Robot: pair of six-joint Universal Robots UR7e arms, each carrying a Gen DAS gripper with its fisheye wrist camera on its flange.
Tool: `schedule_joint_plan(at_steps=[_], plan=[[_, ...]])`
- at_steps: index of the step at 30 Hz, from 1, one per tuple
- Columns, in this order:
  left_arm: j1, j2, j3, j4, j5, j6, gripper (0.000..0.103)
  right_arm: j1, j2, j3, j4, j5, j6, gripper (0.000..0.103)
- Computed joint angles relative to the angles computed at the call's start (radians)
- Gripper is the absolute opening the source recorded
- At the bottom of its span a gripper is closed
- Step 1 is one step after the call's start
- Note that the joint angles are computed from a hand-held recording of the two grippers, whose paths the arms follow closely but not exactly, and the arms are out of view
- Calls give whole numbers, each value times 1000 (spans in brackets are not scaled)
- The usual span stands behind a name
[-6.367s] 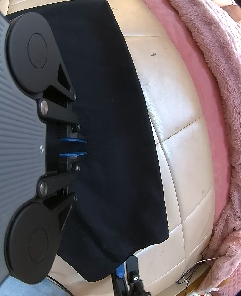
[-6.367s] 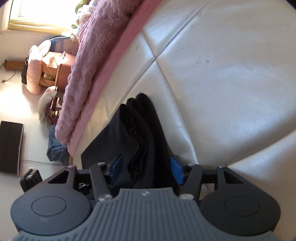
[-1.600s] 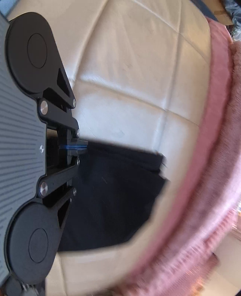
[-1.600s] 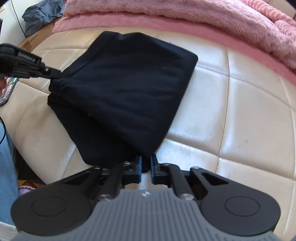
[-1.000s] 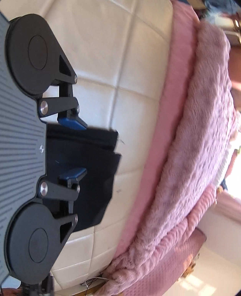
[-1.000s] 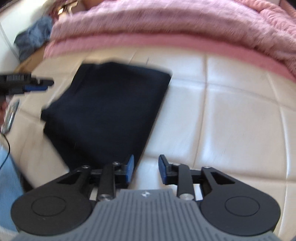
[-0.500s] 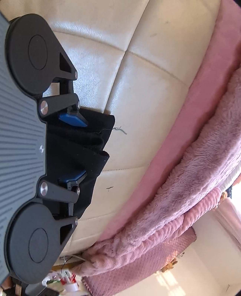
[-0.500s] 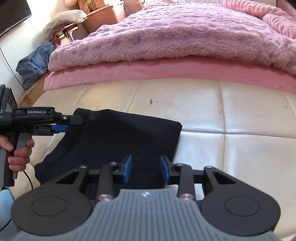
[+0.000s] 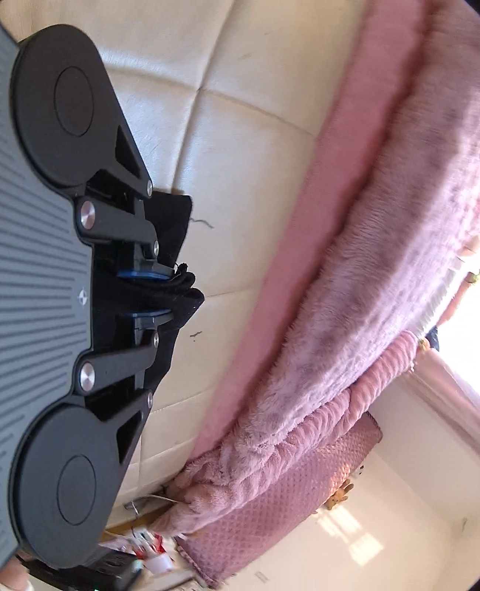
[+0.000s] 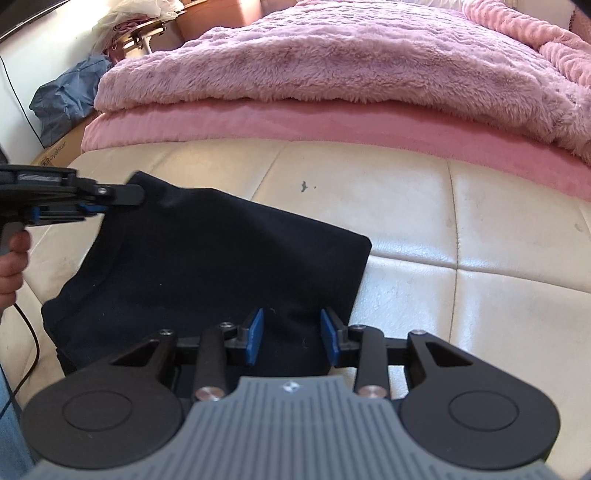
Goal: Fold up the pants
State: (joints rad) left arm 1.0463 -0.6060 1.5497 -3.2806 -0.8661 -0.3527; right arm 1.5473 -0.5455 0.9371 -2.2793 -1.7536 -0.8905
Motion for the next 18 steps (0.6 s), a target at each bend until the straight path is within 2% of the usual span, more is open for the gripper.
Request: schedule_joint_plan(at_steps=[3, 6, 10, 14, 17, 18], plan=[[1, -15, 19, 33, 43, -39, 16, 3, -13, 10, 4, 27, -13, 31], [21, -21, 28, 71, 65, -96, 16, 9, -3, 9, 9, 2, -49, 31], [38, -20, 29, 88, 63, -115, 17, 1, 20, -12, 41, -10, -16, 32], [39, -38, 35, 120, 60, -188, 23, 4, 27, -38, 69, -14, 17, 31], [9, -36, 46, 51, 132, -150, 23, 12, 14, -26, 29, 7, -11, 30], [-2, -30, 39, 34, 151, -121, 23, 14, 15, -30, 21, 15, -11, 24]])
